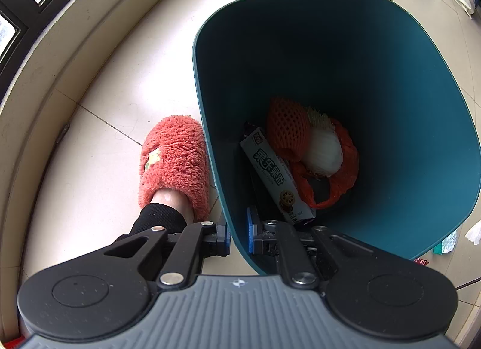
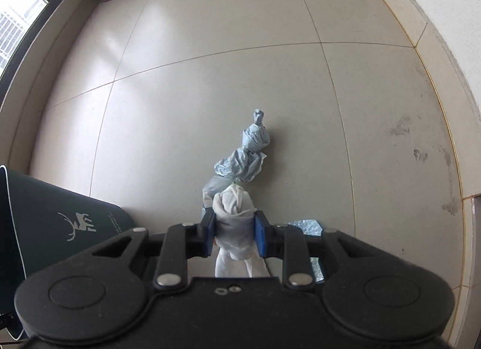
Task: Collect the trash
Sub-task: 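Carry the white tissue with the right tool and release it into the bin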
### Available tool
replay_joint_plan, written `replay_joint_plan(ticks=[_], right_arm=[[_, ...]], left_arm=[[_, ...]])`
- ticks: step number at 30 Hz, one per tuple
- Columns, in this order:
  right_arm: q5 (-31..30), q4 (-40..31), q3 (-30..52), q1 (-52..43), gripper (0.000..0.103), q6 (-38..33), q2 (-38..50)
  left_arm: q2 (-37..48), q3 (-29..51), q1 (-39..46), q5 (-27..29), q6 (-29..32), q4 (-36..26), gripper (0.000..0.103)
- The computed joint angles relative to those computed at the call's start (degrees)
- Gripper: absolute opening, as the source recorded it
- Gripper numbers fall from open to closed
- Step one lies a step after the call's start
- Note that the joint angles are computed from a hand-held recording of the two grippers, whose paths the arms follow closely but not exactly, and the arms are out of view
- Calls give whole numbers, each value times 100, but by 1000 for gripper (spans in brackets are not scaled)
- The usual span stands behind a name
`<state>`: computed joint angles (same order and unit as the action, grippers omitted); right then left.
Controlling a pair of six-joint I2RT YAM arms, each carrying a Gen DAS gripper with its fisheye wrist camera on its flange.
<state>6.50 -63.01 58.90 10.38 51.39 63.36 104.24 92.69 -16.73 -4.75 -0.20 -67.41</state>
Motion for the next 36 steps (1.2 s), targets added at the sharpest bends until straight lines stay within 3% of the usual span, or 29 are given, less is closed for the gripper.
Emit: replay_joint_plan(ticks=[15,26,36], right_arm=[[343,-166,3626,1705,25,-756,2016],[43,108,4870,2035,25,-1184,3716],[-141,-236,5578,2329,25,-1223,4991]], left_arm=[[55,15,131,129,75,-12,10],[74,-84,269,261,156,78,10],[63,-141,236,252,145,125,10]])
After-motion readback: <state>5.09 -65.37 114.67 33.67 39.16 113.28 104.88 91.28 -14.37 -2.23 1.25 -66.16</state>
